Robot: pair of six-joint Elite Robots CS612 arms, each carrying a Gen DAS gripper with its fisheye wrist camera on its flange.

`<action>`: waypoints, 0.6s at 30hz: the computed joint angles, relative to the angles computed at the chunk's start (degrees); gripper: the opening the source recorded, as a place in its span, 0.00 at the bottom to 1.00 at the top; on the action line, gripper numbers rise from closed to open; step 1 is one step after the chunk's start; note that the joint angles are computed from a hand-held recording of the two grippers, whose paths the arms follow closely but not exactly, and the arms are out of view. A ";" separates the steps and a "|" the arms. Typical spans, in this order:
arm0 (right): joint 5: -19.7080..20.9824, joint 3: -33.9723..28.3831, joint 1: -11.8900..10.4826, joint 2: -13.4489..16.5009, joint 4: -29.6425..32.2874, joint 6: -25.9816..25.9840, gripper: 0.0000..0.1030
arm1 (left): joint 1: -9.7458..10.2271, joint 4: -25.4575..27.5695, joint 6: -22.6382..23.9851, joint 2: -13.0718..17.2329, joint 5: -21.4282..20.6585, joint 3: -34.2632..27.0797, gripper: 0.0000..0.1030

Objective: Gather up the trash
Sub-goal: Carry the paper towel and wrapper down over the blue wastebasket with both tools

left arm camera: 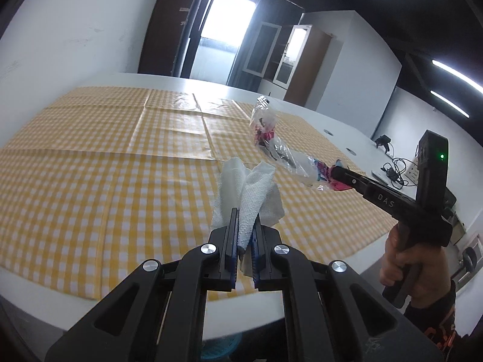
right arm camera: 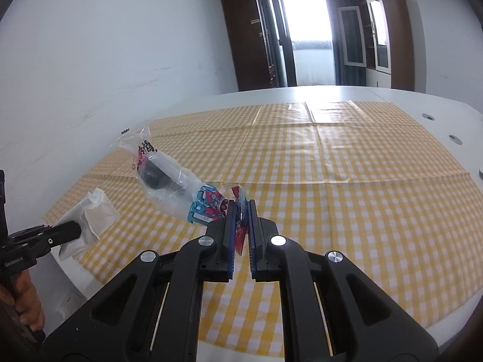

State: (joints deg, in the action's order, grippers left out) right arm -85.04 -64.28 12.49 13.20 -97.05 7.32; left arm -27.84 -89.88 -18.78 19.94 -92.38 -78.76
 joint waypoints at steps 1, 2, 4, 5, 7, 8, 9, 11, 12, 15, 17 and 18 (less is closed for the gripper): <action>0.24 -1.39 0.14 0.55 0.77 -0.26 0.06 | -0.13 0.40 0.19 0.47 -0.02 -1.06 0.06; 0.36 -2.53 0.26 1.01 1.41 -0.37 0.06 | -0.39 0.87 0.13 1.04 -0.01 -2.36 0.06; 0.28 -5.00 0.57 2.09 2.31 0.04 0.06 | -0.66 1.90 -0.06 2.01 -0.39 -4.31 0.06; 0.53 -5.54 0.58 2.33 2.70 -0.07 0.06 | -0.63 2.63 -0.24 2.30 -0.89 -4.82 0.06; 1.20 -7.52 0.73 3.18 4.10 -0.42 0.06 | -0.58 4.38 -1.43 3.24 -2.44 -6.27 0.06; 1.14 -8.45 0.84 3.58 4.81 -1.01 0.06 | -0.69 5.01 -1.30 3.71 -3.10 -7.11 0.06; 0.91 -9.41 1.03 4.08 5.42 -1.34 0.06 | -0.98 5.71 -0.57 4.27 -3.01 -8.19 0.06; 1.17 -11.39 1.24 4.95 7.05 -2.02 0.06 | -1.48 7.07 -0.17 5.29 -2.58 -10.23 0.06; 1.29 -12.29 1.44 5.35 7.74 -2.34 0.06 | -1.60 7.81 -0.10 5.86 -3.16 -11.30 0.06; 1.90 -15.12 2.06 6.51 10.28 -4.28 0.06 | -1.92 9.84 -0.50 7.19 -4.37 -13.87 0.06; 1.77 -16.85 2.49 7.26 11.35 -4.75 0.06 | -2.11 10.88 -0.60 7.89 -4.96 -15.17 0.06; 2.20 -17.55 2.60 7.57 12.11 -5.20 0.06 | -2.24 11.38 -0.55 8.28 -5.28 -15.85 0.06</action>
State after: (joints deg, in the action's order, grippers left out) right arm -82.84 -81.83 15.09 20.77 -84.94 2.12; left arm -30.08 -78.50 -19.33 28.22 -97.66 -94.61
